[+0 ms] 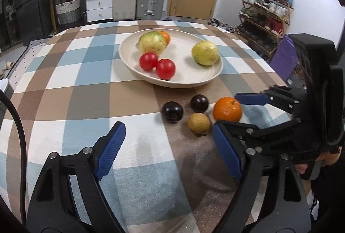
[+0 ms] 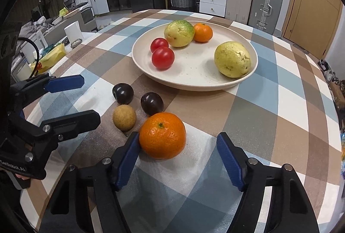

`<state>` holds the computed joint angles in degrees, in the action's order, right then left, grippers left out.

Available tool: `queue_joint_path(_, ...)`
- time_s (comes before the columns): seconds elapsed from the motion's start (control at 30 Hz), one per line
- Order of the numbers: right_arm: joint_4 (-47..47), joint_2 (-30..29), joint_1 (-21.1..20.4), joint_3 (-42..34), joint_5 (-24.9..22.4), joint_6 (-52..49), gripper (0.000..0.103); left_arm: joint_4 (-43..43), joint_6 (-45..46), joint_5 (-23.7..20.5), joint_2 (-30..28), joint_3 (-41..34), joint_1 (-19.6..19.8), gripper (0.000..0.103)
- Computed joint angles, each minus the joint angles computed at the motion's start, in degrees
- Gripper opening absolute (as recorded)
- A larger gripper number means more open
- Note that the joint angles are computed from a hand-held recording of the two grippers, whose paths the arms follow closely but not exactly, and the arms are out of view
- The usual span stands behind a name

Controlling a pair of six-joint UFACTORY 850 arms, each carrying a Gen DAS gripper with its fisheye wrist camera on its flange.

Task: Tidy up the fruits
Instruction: 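Grasp a tangerine with the right gripper while the left grasps a small brown fruit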

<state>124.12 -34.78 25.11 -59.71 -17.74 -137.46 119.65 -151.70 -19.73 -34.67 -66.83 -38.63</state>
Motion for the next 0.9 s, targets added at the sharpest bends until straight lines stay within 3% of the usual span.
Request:
queue_joint_path(0.3, -2.89, 0.35, 0.12, 0.52, -2.10, 1.97, 0.044, -0.90, 1.55, 0.90, -0.40, -0.76, -0.20, 0.082)
queue_joint_path(0.53, -0.95, 0.91, -0.01, 1.50, -3.11, -0.08, 0.041, -2.21, 3.62, 1.96, -0.94, -1.67, -0.40, 0.082)
queue_joint_path(0.67, -0.03, 1.42, -0.74, 2.14, -3.75, -0.10, 0.041, -3.42, 6.17, 3.60, -1.74, -2.86, -0.55, 0.072)
queue_joint_path(0.83, 1.93, 2.20, -1.97, 3.05, -4.39, -1.00, 0.041, -3.22, 7.68, 5.93, -2.92, -4.31, -0.73, 0.051)
queue_joint_path(0.9, 1.89, 2.22, -2.43, 3.20, -4.60, -0.74, 0.041, -8.05, 12.69, 6.40, -3.67, -5.37, -0.83, 0.046)
